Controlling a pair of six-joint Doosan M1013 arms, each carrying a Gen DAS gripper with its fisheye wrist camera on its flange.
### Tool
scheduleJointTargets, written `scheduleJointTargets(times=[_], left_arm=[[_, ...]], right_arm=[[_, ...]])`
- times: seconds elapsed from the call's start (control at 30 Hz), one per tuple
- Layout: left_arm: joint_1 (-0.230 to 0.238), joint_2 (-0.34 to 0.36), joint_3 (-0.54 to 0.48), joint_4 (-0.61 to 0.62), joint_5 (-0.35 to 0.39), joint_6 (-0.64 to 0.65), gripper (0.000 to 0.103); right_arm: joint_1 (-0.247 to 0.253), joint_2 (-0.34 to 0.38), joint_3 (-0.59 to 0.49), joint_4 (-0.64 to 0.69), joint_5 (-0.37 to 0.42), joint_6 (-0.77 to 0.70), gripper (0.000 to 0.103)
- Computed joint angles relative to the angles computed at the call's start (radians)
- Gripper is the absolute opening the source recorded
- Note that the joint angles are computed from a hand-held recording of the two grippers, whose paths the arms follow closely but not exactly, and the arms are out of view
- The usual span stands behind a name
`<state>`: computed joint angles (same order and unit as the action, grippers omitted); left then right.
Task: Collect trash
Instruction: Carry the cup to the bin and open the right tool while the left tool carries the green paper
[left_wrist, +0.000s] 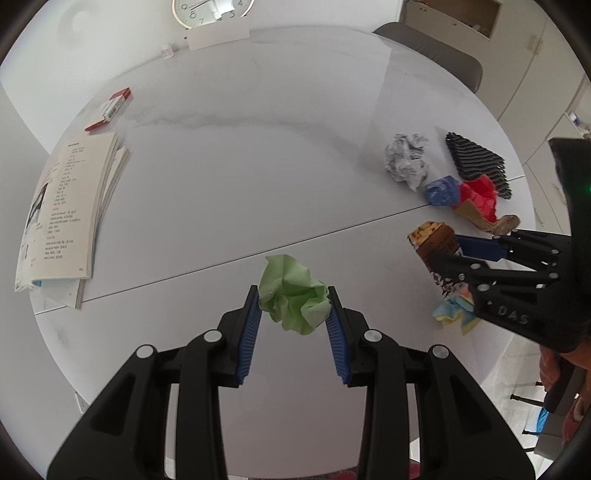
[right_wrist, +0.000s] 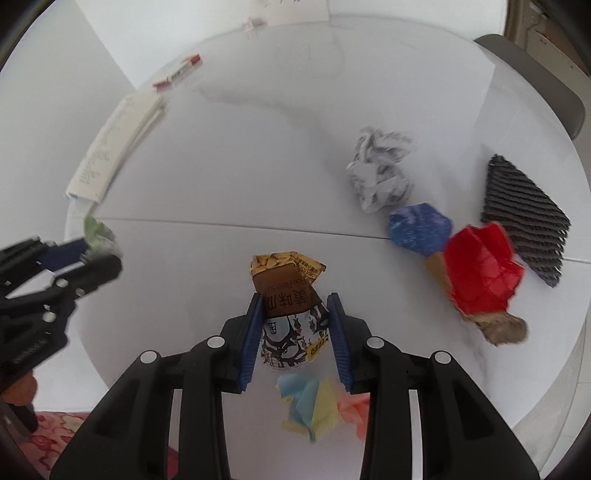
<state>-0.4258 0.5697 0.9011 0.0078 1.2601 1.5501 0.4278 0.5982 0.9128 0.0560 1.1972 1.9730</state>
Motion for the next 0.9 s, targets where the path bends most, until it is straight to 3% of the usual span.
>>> scheduleJointTargets(times=[0.27, 0.53, 0.7, 0.9], left_arm=[[-0.038, -0.046, 0.024, -0.086, -0.021, 0.081, 0.034], [-0.118, -0.117, 0.118, -0.153, -0.057, 0.171, 0.034], [-0.164, -0.16, 0.183, -0.152, -0.076, 0.192, 0.034], [-0.198, -0.195, 0.238, -0.115, -0.082, 0.189, 0.034]], right_arm=[[0.004, -0.19, 0.205, -0.071, -0.108, 0.149, 0.037], [0.03, -0.358, 0.418, -0.192, -0.105, 0.346, 0.039], [0.02, -0.412, 0.542, -0.149, -0.131, 0.373, 0.039], [-0.008, -0.397, 0.638, -0.036, -0.188, 0.322, 0.042]])
